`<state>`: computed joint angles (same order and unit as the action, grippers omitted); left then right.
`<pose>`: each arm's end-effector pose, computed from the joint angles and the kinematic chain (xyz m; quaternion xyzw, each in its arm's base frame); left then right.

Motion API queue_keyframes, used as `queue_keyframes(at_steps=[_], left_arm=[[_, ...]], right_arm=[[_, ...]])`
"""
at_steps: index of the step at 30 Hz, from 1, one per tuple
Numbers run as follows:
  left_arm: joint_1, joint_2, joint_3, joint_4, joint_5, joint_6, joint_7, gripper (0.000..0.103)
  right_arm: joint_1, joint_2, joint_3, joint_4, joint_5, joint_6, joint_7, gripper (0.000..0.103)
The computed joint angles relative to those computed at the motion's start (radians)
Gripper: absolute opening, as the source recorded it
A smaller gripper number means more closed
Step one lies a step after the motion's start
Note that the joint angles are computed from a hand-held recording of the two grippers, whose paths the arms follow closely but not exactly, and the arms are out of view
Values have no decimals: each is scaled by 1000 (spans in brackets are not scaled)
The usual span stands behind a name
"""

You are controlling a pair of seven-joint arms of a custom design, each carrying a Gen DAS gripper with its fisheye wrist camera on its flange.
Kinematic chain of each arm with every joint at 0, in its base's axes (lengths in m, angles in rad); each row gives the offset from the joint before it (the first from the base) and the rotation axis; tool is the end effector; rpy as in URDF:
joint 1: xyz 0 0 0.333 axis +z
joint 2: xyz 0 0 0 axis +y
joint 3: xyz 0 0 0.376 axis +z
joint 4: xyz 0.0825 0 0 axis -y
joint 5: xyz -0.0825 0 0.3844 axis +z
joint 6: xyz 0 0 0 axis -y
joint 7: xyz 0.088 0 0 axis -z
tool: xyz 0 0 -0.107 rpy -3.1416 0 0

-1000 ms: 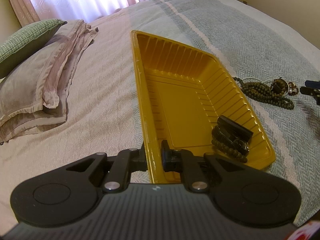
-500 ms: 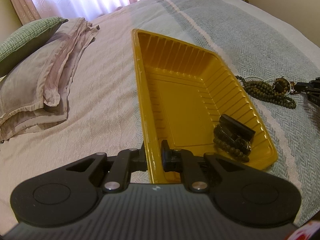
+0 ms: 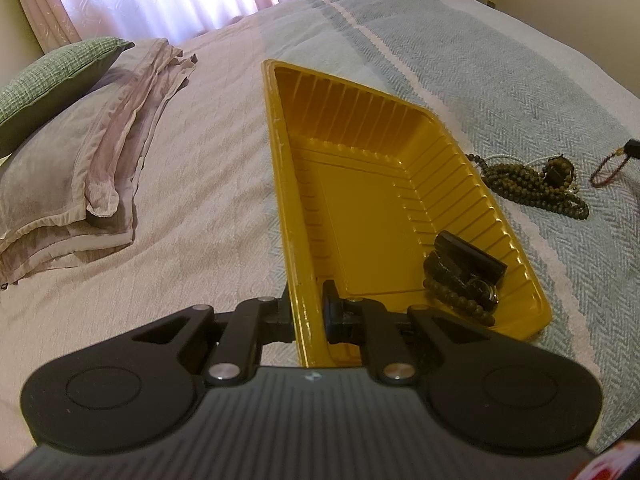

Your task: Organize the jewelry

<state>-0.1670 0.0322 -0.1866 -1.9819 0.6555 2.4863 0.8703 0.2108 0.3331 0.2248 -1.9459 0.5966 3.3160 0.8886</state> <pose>0.5659 -0.2103 0.5600 -0.6383 0.6941 -0.1516 0.2963 0.6400 0.2116 0.4820 -0.7344 0.4755 -0.2901 0.3879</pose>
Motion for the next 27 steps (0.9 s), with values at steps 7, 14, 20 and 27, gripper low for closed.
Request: queue_keyframes(at_steps=[7,14,20,27], left_arm=[[0,0,0,0,1,1,-2,10],[0,1,0,1,-1,-2,0,10],[-1,1,-1,2,-3,-1,1,10],[1,-1,0,-5,-1,6,3,10]], right_arm=[[-185,-28,206,-23,-47,16,-4,4],[-416,1,500,1,-94,-14,-36,4],[-531,87,713,85,-63,-99,-149,4],[-475,196,776,227,-24,-242,-257,4]])
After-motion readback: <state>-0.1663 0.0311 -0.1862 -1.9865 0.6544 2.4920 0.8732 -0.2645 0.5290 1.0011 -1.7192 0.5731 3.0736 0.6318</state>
